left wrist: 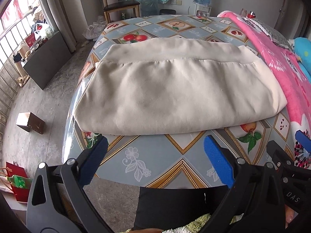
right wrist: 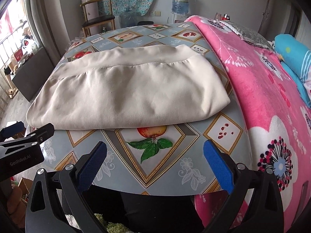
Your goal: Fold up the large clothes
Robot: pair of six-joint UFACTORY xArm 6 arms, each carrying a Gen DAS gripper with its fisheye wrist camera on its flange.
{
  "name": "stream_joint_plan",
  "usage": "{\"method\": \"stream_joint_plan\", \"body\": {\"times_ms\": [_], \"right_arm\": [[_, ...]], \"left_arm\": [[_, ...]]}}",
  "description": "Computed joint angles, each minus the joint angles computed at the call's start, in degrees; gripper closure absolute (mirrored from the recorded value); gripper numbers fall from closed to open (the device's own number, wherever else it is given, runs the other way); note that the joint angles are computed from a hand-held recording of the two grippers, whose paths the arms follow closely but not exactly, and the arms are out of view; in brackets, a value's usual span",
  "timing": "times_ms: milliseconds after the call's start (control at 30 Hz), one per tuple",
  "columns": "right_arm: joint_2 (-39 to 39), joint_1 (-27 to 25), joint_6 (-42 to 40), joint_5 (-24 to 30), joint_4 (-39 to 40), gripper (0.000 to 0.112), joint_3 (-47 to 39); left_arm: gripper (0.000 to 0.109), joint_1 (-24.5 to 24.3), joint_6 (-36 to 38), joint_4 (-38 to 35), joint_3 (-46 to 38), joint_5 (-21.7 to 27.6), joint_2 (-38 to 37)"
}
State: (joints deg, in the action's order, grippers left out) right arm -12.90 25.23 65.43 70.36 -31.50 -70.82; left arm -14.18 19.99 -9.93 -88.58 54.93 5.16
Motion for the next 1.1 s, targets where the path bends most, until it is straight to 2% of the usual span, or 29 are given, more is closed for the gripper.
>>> {"method": "stream_joint_plan", "body": {"times_ms": [1100], "right_arm": [[0.51, -1.79, -0.73, 0.6, 2.21, 0.015, -0.13]], "left_arm": [[0.013, -0.58, 0.46, -0.57, -2.43, 2.33, 2.41]]}}
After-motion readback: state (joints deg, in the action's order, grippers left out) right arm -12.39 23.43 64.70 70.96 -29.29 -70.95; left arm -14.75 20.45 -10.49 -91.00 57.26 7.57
